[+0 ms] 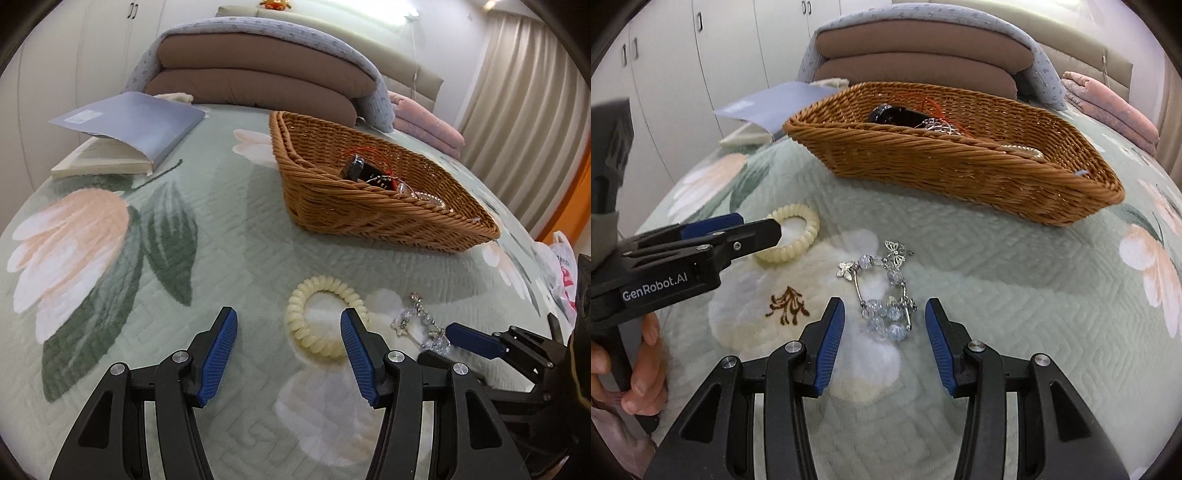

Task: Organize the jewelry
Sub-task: 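Grasp the cream coil hair tie with the left tool while the right tool grasps the bead charm bracelet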

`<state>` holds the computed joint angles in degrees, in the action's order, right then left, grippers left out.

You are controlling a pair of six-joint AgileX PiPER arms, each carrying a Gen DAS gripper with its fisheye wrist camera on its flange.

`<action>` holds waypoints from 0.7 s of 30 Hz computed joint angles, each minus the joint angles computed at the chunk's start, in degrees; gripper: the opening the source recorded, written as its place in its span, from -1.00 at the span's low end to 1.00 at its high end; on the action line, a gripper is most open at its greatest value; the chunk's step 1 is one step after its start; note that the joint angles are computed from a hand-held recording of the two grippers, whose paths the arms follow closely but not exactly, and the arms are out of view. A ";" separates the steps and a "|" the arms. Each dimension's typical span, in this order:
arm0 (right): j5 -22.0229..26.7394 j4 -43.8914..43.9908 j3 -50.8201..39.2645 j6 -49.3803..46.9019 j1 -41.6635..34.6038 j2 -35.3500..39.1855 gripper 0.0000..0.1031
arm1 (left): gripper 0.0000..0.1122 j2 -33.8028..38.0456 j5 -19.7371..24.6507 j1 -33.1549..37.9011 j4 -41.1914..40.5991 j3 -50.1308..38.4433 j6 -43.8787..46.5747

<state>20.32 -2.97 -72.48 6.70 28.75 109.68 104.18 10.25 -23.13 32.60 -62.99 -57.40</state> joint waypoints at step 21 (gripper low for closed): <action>2.04 -21.68 -3.69 27.57 1.92 2.47 -0.76 | -0.79 3.76 9.74 -4.78 14.92 -5.78 -12.71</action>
<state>22.36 -24.66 -76.18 34.27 30.67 112.15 107.94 19.99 -27.92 47.52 -68.77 -70.11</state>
